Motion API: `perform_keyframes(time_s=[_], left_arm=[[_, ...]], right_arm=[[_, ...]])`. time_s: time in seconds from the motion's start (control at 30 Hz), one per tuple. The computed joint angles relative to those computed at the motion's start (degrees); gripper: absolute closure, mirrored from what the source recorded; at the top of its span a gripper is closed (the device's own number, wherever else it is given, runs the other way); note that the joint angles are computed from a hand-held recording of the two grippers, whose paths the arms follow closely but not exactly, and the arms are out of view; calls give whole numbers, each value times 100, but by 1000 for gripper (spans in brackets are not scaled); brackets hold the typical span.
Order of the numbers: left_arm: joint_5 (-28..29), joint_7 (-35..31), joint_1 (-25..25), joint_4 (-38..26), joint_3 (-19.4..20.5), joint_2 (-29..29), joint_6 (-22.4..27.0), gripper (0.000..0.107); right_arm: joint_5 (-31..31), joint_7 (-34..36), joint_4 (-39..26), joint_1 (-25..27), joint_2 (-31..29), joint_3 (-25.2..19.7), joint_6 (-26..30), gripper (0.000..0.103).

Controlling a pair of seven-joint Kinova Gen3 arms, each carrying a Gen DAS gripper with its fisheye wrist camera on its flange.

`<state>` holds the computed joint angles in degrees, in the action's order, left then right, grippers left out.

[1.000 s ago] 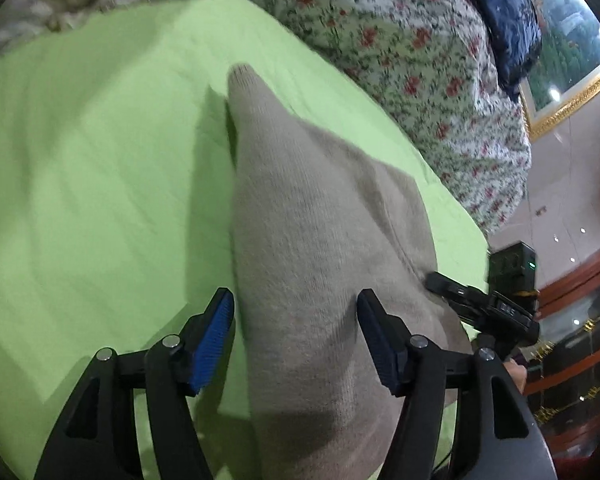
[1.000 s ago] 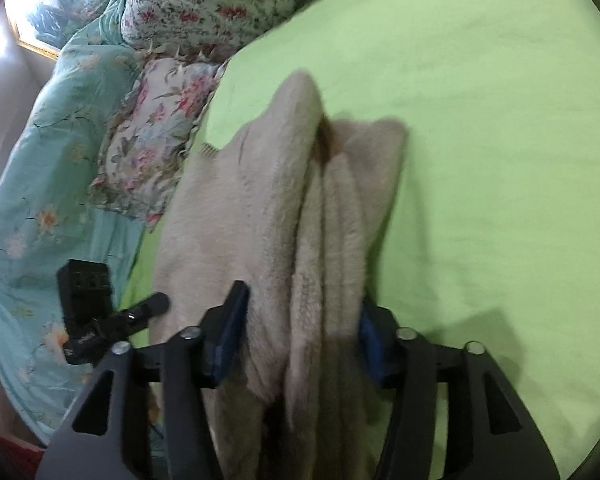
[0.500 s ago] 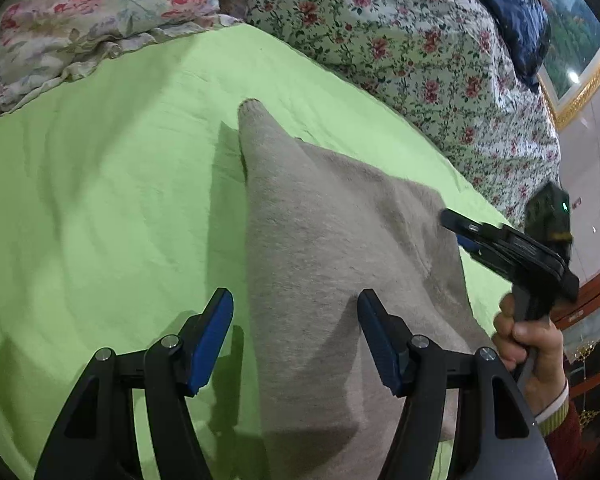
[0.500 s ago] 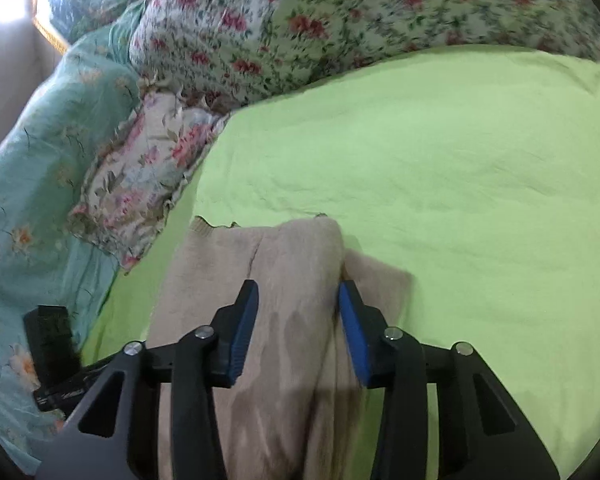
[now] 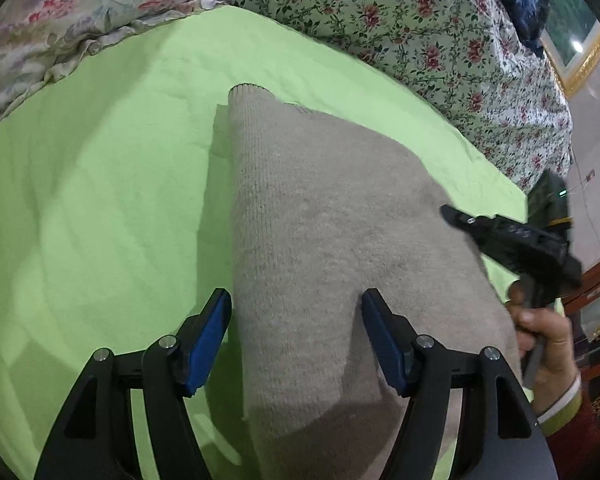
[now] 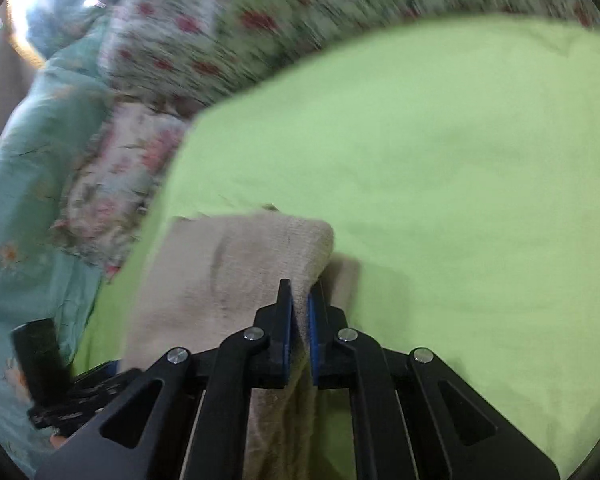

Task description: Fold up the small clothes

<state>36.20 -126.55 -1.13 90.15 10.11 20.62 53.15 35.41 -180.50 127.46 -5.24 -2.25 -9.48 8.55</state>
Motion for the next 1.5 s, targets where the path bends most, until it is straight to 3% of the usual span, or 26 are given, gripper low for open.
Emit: perform_keyframes(time_s=[0.07, 0.17, 0.23, 0.33, 0.47, 0.57, 0.67, 0.77, 0.83, 0.87, 0.9, 0.93, 0.97, 1.07, 1.13, 1.23, 1.33, 1.4, 1.5], left_arm=[[-31, -103, 28, 160, -85, -225, -45, 40], [348, -723, 293, 525, -697, -603, 94, 40], [568, -1190, 94, 983, -738, -949, 68, 40], [1036, -1889, -642, 1755, -466, -1453, 53, 40], [1311, -2649, -672, 2539, -906, -1936, 80, 40], [1302, -2977, -523, 2998, -1028, -2185, -297, 40], [1323, -3053, -333, 3268, -1048, -2239, -765, 40], [1594, -3130, -136, 3412, -1045, -2260, -1206, 40], [1469, -2944, 9, 3448, -895, -2291, -1672, 41], [1375, -2803, 97, 3470, -858, -2303, -1865, 49], [1251, -2623, 117, 3431, -801, -2276, -1965, 59], [1220, -2536, 195, 3409, -851, -2255, -1971, 77], [1267, -2541, 258, 3384, -930, -2240, -1904, 86], [1268, -2520, 363, 3524, -941, -2465, -2130, 91], [905, -2191, 371, 3523, -753, -2445, -2291, 93], [898, -2119, 401, 3390, -970, -2223, -1964, 94], [1097, -2278, 188, 3256, -1046, -2040, -1528, 94], [1008, -2246, 114, 3201, -1001, -2015, -1427, 93], [699, -2147, 60, 3071, -953, -2043, -1203, 91]], right_arm=[[-164, -14, 144, 194, -118, -124, -207, 90], [208, -609, 244, 590, -654, -877, 105, 90], [255, -801, 314, 666, -1002, -1286, 344, 89], [-104, -832, 490, 625, -1541, -1914, 601, 88], [-683, -1085, 638, 742, -2027, -2828, 940, 85], [-1010, -1303, 700, 1056, -2275, -3492, 1011, 71], [-1231, -1261, 633, 1371, -2379, -4050, 1152, 68], [-1335, -1047, 525, 1649, -2276, -4345, 1180, 68], [-1348, -951, 534, 1843, -2196, -4476, 948, 69], [-1424, -845, 506, 1931, -2138, -4537, 912, 72], [-1562, -668, 459, 2076, -2121, -4635, 907, 95], [-1650, -584, 460, 2122, -2210, -4627, 844, 97], [-1656, -593, 475, 2062, -2406, -4512, 796, 97], [-1663, -493, 407, 1925, -2994, -4294, 1051, 97], [-1824, -147, 245, 1873, -2897, -4324, 1517, 98], [-2034, 188, 100, 2298, -2274, -4962, 2102, 98], [-2017, -96, 290, 2877, -2012, -5641, 1932, 98], [-2137, -140, 346, 2967, -2162, -5673, 1865, 98], [-2317, 134, 133, 2989, -2124, -5661, 2187, 98]])
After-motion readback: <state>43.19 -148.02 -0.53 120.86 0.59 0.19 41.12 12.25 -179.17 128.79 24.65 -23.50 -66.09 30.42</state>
